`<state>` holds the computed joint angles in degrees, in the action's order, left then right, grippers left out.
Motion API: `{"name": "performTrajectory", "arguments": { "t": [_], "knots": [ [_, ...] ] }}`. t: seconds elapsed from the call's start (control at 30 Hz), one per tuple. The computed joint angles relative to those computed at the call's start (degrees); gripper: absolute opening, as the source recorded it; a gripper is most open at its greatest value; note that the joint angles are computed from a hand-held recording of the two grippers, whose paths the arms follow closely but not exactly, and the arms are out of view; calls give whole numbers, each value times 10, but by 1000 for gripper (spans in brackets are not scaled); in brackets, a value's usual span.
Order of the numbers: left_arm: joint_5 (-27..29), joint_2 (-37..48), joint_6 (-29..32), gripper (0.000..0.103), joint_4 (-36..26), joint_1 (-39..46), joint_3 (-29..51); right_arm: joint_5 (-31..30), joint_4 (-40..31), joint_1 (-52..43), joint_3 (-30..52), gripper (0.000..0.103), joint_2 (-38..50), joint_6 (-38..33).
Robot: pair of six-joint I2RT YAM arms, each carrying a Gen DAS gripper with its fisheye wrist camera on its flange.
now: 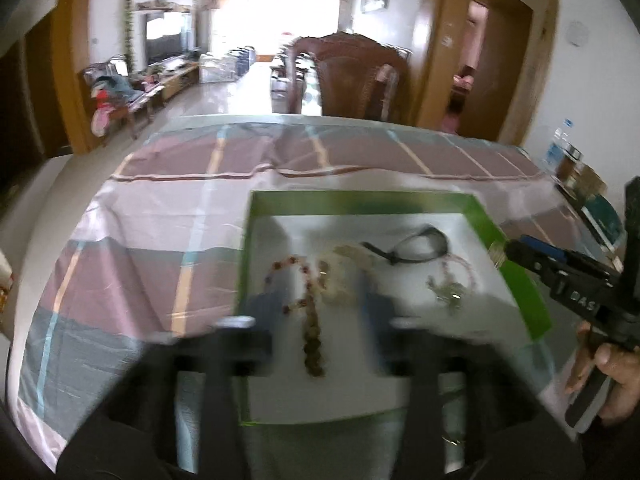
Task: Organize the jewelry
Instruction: 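Lower both held items into the green box and open both tools, then withdraw both tools from the green box back over the table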
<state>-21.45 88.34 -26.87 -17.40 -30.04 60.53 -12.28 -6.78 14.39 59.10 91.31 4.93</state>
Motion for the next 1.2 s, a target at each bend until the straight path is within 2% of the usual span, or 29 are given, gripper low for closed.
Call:
{"name": "performTrajectory", "arguments": {
  "t": [0.03,0.07,0.17,0.2,0.23,0.3,0.37,0.47,0.53,0.6,0.67,0.73,0.83,1.1,1.2],
  "knots": [
    [-45,-33,-11,83,30,-14,-38,-8,7,-6,-14,49,-15,12],
    [-69,-64,-14,85,49,-27,-70,-27,20,-17,-44,62,-50,21],
    [-159,-181,-23,95,58,-95,-149,-9,58,-12,-146,84,-184,17],
    [-193,-216,-34,98,47,-127,-169,6,52,-6,-185,87,-251,7],
    [-237,-254,-52,99,25,-172,-188,18,37,0,-208,91,-299,1],
    [-301,-291,-109,99,-38,-251,-204,57,-25,24,-246,94,-403,-11],
    [-354,-306,-203,99,-123,-336,-211,100,-92,61,-274,94,-496,1],
    [-406,-255,-417,99,-285,-451,-189,147,-170,119,-299,94,-581,30],
    [-415,-208,-548,99,-374,-516,-173,205,-225,187,-315,94,-641,65],
    [-408,-187,-612,99,-407,-550,-171,272,-265,256,-322,94,-675,106],
    [-401,-154,-693,99,-451,-584,-164,298,-288,296,-330,94,-690,136],
    [-395,-139,-716,99,-458,-601,-160,356,-325,372,-336,94,-701,182],
    [-388,-118,-755,99,-486,-620,-151,407,-353,441,-343,94,-707,231],
    [-387,-98,-796,99,-524,-644,-125,486,-415,547,-341,94,-726,315],
    [-386,-94,-795,99,-524,-644,-121,487,-421,548,-340,94,-733,317]
  ]
}}
